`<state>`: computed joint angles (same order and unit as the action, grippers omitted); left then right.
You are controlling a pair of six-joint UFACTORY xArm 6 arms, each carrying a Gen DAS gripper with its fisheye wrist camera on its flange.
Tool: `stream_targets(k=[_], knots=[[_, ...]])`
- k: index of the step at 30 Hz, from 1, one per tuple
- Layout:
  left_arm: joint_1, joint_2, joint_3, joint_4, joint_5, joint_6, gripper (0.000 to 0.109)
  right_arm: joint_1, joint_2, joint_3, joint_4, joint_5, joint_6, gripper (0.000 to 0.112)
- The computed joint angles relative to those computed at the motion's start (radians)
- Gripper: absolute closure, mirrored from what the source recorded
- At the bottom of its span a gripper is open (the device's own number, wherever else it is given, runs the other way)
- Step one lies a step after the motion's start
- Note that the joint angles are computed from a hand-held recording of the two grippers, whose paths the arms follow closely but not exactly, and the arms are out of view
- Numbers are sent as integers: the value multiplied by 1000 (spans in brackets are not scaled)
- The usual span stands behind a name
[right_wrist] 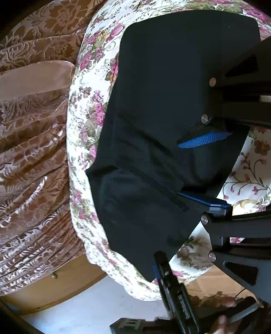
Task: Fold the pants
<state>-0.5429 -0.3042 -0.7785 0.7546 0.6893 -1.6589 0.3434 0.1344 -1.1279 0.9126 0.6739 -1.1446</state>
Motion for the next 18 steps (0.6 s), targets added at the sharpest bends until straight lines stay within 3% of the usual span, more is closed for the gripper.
stream_targets(k=[3,5,9,14,18], knots=[[-3,-4,4,8,5,-5,56,13,13,-5,-7,-20,-10,76],[-5,-10,11,9,17,-15,56,30,20,1,-11,-54,-22,87],[3,-54,65,-3,12,-44,56,71,32,23,19,-143,-90,88],[127,-277,309,8,-212,-243,46,67,19,34,31,-140,-97,87],[236,-520,526,31,-298,-442,45,51,15,33,68,-114,-95,86]])
